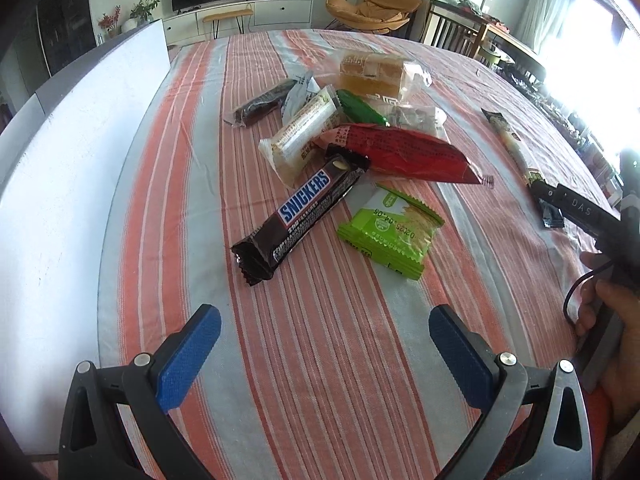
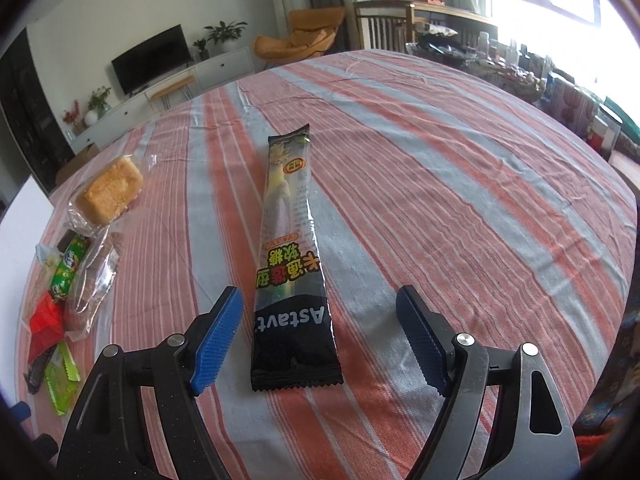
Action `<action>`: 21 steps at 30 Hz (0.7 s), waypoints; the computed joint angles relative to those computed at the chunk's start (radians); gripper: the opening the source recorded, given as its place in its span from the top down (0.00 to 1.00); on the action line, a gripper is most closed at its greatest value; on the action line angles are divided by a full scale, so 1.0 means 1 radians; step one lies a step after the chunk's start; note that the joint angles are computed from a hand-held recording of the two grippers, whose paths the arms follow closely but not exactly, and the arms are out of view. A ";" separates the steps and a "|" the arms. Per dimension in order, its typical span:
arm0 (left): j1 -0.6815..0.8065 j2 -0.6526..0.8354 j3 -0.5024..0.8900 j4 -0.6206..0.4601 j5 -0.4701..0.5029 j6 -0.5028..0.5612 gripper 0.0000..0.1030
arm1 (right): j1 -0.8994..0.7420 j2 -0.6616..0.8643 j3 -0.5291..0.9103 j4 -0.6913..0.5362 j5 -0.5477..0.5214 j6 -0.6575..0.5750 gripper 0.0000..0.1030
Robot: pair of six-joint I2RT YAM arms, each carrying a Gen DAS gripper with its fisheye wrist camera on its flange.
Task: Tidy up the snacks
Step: 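Grasp the cream stick snack with the left gripper while the right gripper holds the Astavt snack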
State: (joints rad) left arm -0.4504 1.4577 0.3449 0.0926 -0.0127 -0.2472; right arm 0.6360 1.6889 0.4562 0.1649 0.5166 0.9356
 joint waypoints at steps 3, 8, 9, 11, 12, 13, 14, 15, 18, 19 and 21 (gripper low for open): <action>0.014 -0.045 0.007 -0.030 0.012 0.003 0.00 | 0.000 0.001 0.000 0.000 0.000 0.000 0.21; 0.022 -0.075 0.014 -0.059 0.025 -0.001 0.00 | 0.000 0.001 0.000 -0.001 0.001 0.000 0.21; 0.025 -0.076 0.019 -0.067 0.029 0.002 0.00 | 0.000 0.001 0.000 -0.001 0.001 0.000 0.21; 0.043 -0.080 0.049 -0.105 0.050 0.019 0.00 | 0.000 -0.002 -0.004 0.004 -0.001 0.002 0.21; 0.064 -0.092 0.069 -0.127 0.067 0.032 0.00 | -0.001 -0.006 -0.009 0.008 -0.002 0.001 0.21; 0.094 -0.101 0.096 -0.152 0.095 0.048 0.00 | -0.003 -0.008 -0.012 0.011 -0.004 0.000 0.21; 0.129 -0.109 0.131 -0.182 0.133 0.062 0.00 | -0.004 -0.010 -0.014 0.012 -0.004 -0.001 0.21; 0.171 -0.111 0.170 -0.212 0.180 0.071 0.00 | -0.004 -0.010 -0.013 0.010 -0.003 -0.001 0.21; 0.267 -0.058 0.302 -0.289 0.280 0.094 0.00 | -0.004 -0.011 -0.011 -0.001 -0.001 -0.003 0.21; 0.274 -0.024 0.344 -0.308 0.264 0.100 0.00 | -0.002 -0.010 -0.010 -0.001 0.000 0.000 0.21; 0.260 0.063 0.426 -0.339 0.203 0.126 0.00 | -0.003 -0.011 -0.013 0.005 -0.003 -0.001 0.21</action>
